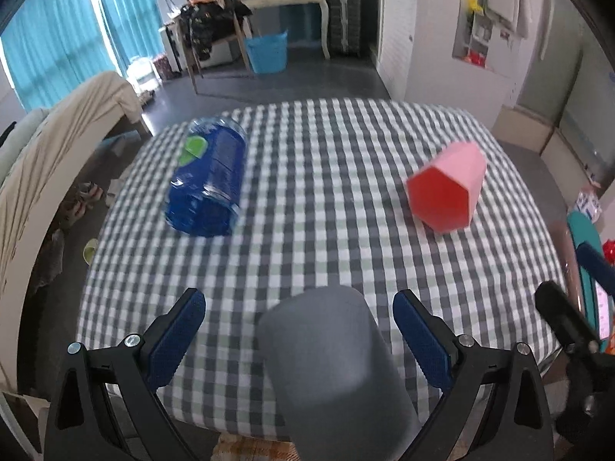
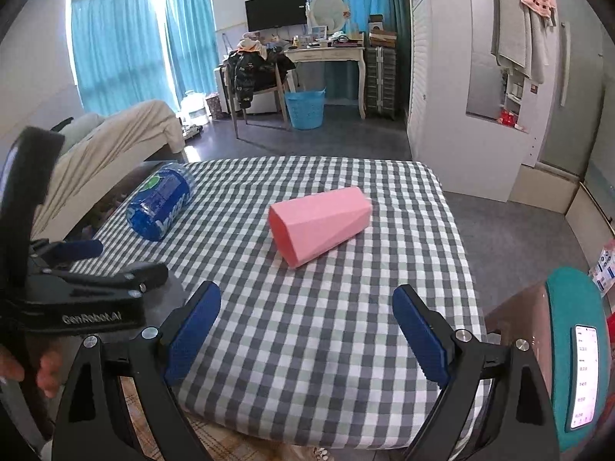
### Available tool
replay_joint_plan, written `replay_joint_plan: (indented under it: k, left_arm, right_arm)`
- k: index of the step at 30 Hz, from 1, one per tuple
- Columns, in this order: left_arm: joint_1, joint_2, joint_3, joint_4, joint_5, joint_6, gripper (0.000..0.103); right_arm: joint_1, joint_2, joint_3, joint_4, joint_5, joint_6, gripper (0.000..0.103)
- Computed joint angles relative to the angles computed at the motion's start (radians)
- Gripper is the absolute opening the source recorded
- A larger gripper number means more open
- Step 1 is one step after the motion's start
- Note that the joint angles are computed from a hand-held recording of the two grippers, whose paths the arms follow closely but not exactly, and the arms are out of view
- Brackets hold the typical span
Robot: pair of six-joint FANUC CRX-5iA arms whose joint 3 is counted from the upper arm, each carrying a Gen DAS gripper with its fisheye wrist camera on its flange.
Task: Flip cup upside down
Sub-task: 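Rotate the grey cup in the left gripper so its base faces up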
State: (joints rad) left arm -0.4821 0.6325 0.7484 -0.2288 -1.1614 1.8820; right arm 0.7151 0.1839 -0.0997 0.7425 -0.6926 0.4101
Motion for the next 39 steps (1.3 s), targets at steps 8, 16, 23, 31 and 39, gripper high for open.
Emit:
replay_joint_plan:
  k: [8, 16, 23, 31, 39]
  left_arm:
    - [0.051, 0.045, 0.020, 0.155, -0.062, -0.003, 0.081]
    - [0.046, 0.028, 0.000, 0.170, -0.036, -0.022, 0.076]
    - [0.021, -0.036, -0.029, 0.084, 0.054, -0.016, 0.076]
    - [-0.009, -0.084, -0.089, 0.029, 0.119, -0.043, 0.076]
    - [-0.025, -0.164, -0.219, 0.048, 0.188, -0.067, 0.076]
  right_arm:
    - [-0.027, -0.023, -0.047, 0.032, 0.029, -0.086, 0.091]
    - [-0.021, -0.027, -0.050, 0.027, 0.035, -0.081, 0.091]
    - [-0.021, -0.036, -0.060, 0.052, 0.025, -0.119, 0.091]
    - [-0.015, -0.035, -0.058, 0.054, 0.016, -0.121, 0.091]
    - [-0.011, -0.040, -0.064, 0.081, -0.002, -0.157, 0.091]
